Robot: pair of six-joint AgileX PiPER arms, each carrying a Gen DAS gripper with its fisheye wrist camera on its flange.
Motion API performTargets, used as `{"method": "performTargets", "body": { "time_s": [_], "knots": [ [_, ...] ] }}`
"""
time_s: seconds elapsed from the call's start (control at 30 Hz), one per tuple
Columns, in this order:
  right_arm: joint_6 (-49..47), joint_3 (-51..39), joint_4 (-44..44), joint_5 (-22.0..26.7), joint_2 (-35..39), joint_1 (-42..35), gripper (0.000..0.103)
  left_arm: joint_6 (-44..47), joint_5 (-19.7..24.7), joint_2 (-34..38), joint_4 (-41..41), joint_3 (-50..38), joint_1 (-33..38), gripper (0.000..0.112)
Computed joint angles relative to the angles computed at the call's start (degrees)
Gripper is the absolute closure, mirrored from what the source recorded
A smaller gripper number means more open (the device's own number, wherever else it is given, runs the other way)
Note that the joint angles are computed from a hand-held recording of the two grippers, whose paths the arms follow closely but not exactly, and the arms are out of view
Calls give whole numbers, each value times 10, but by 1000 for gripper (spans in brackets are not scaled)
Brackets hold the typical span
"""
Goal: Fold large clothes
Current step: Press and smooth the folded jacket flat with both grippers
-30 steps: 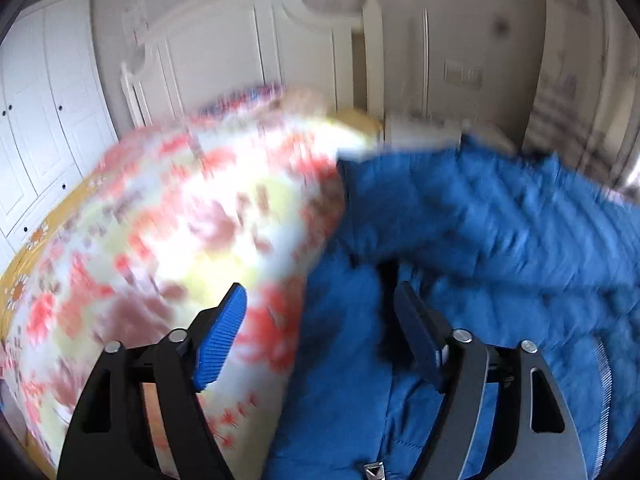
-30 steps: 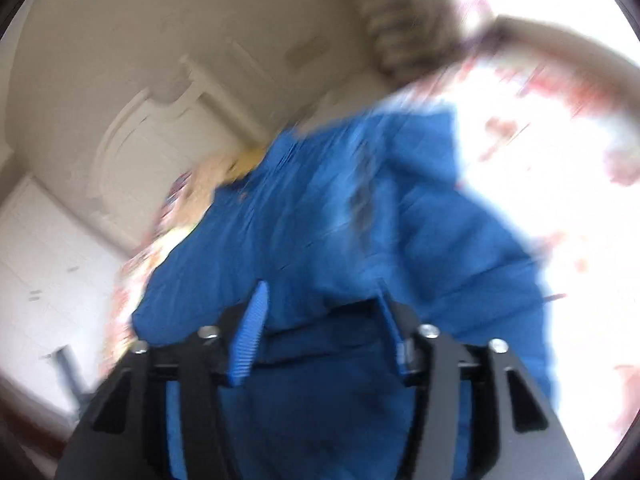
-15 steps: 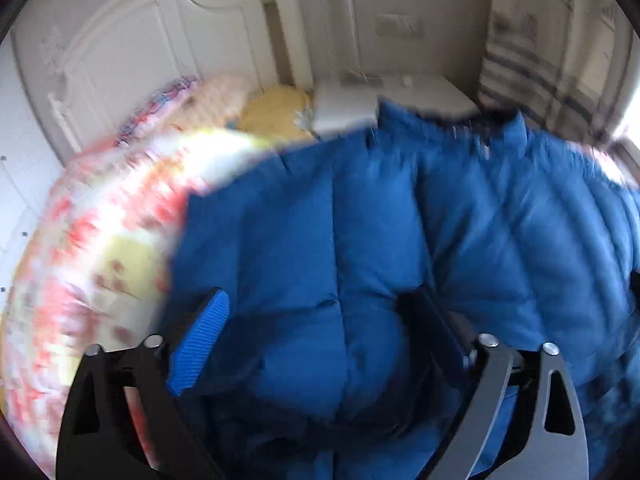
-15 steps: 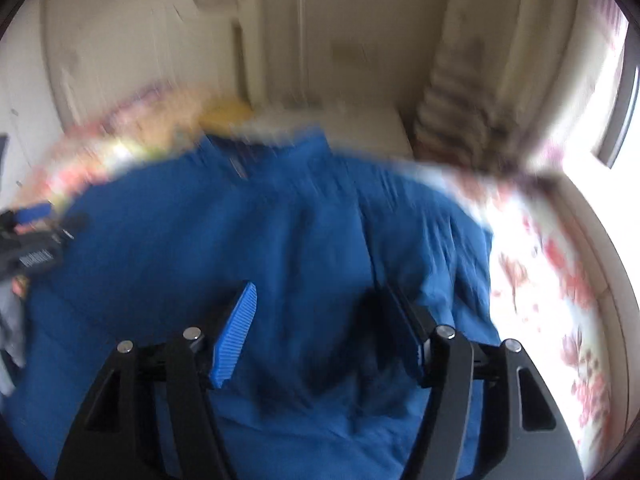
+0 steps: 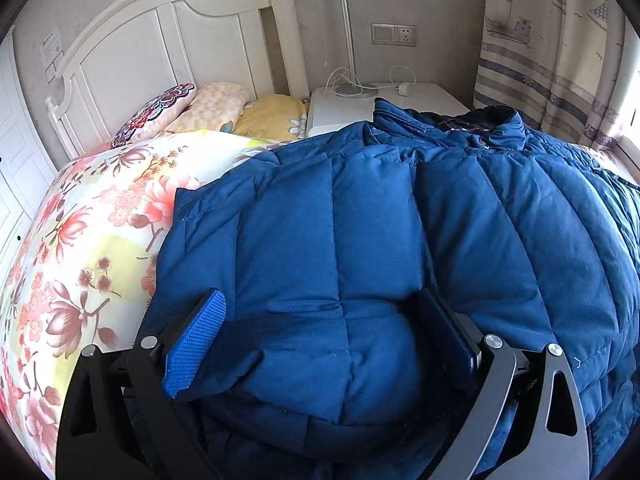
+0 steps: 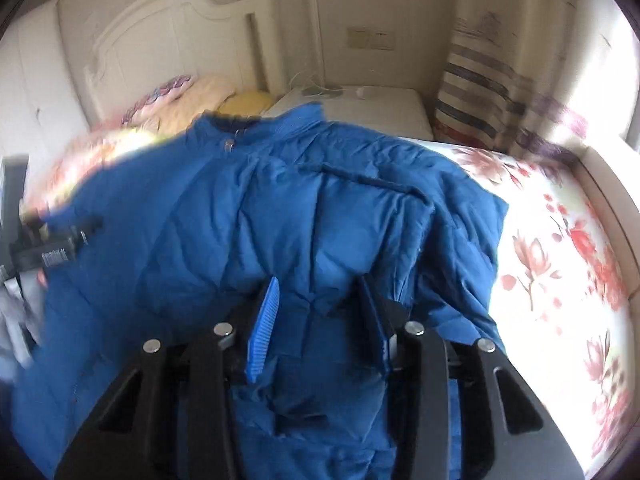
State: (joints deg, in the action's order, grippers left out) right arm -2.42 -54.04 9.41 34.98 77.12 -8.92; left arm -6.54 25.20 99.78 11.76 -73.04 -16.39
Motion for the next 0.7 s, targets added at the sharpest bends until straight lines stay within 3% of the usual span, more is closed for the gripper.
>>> {"method": "performTargets", "body": {
  "time_s": [0.07,0.17,0.2,0.27,0.37,0.5,0.6,0.7],
  "knots": [
    [7,-32,6,32,2,-17,62,-2,0,0,2,0,0,19],
    [92,-45,-68,5,-7,-2,60,-9,0,1,9,-1,-1,19],
    [125,-53,-98,-5,-1,3,54,-7,0,1,7,-1,-1,19],
    [125,-70,-111,-27,30,6,52,-7,1,2,6,-2,0,19],
    [103,-116,-101,30,107,8,49,-7,0,2,7,-1,0,18],
    [208,-157,-182,74,102,36,47,-10,0,2,8,-1,-1,18],
    [283,-163,-250,40,86,87,35,-16,-1,2,13,0,-1,18],
    [217,-199,-212,40,135,113,24,-32,-1,2,29,2,-3,18]
  ]
}}
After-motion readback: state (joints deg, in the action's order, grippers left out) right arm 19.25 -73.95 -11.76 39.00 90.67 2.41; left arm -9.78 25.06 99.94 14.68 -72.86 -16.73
